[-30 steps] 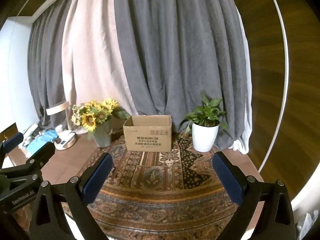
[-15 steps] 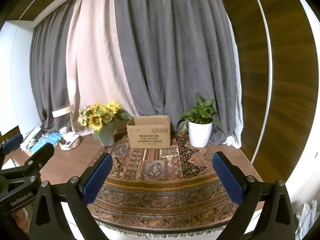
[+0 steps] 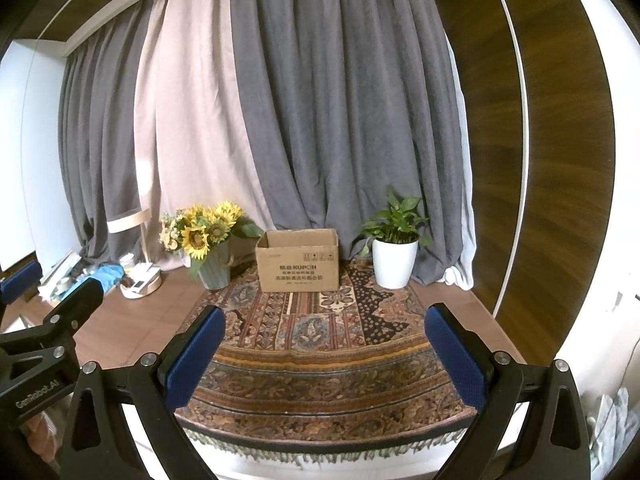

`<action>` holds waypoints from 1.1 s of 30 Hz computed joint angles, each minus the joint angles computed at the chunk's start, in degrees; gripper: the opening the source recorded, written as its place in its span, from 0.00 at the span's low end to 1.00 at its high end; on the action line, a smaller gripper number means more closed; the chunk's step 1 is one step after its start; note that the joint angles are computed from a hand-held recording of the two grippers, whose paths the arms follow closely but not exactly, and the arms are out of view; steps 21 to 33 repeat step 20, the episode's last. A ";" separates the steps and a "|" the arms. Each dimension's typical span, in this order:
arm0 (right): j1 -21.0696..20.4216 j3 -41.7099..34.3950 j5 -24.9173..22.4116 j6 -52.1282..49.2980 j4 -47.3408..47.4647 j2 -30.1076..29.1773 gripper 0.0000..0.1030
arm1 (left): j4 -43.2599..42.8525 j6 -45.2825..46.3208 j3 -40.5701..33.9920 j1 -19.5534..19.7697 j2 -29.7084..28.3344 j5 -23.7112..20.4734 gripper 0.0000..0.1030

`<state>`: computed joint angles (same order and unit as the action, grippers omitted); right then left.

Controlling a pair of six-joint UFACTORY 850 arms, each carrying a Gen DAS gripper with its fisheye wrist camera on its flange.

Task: Organize rigid objects

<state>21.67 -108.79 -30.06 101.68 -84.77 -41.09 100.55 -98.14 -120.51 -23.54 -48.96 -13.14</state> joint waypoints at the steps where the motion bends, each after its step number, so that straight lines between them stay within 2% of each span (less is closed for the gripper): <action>1: -0.04 0.06 0.03 0.15 -0.18 0.03 0.98 | 1.02 -1.02 0.42 0.04 0.24 0.04 1.00; 9: 0.76 0.15 -1.45 -0.23 0.51 0.15 0.98 | 2.46 -2.31 1.41 0.62 0.92 1.49 1.00; 19: 0.82 0.98 -1.77 0.26 0.23 0.74 0.98 | 10.24 -9.72 2.77 0.87 1.67 1.97 1.00; 33: 0.86 1.30 -1.82 0.50 0.08 0.94 0.98 | 9.86 -9.39 2.84 0.77 1.70 1.75 1.00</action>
